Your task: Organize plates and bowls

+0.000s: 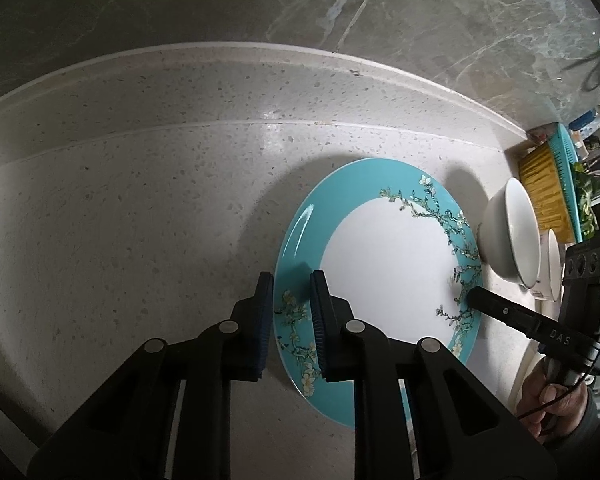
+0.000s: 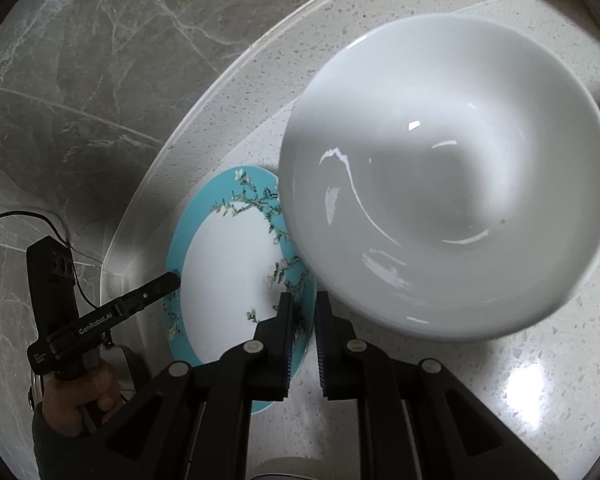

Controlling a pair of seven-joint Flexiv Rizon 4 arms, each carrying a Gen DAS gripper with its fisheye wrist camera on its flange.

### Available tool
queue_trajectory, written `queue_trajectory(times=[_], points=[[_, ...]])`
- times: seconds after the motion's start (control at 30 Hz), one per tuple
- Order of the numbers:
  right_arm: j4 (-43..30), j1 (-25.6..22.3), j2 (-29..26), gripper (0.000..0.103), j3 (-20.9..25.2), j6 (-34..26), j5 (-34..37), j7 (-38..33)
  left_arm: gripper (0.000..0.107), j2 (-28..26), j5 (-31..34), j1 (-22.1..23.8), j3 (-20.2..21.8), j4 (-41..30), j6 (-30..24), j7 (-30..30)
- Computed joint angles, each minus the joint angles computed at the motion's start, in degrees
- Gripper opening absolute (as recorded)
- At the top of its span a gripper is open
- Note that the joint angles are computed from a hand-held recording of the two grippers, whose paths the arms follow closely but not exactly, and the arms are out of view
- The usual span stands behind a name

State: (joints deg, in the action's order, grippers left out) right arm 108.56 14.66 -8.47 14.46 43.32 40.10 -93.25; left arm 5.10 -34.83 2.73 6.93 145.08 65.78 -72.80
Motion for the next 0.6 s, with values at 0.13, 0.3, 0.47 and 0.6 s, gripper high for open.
queue_trajectory(times=[0.13, 0.3, 0.47, 0.6], points=[[0.4, 0.0, 1.2, 0.013, -0.1, -0.4, -0.2, 0.0, 0.015, 1.7, 2.0, -0.1, 0.0, 0.4, -0.8, -2.0], [1.0, 0.2, 3.0, 0.013, -0.4, -0.9, -0.5, 0.5, 0.015, 5.0, 3.8, -0.5, 0.5, 1.6, -1.8, -3.9], [2.2, 0.6, 5.4, 0.013, -1.0, -1.4, -0.7, 1.2, 0.015, 9.1, 6.9, -1.1, 0.6, 2.2, -3.7, -6.9], [3.6, 0.5, 8.4, 0.013, -1.9, -2.6, -0.6, 1.6, 0.015, 12.4, 8.9, -2.0, 0.4, 2.6, -5.2, -9.4]])
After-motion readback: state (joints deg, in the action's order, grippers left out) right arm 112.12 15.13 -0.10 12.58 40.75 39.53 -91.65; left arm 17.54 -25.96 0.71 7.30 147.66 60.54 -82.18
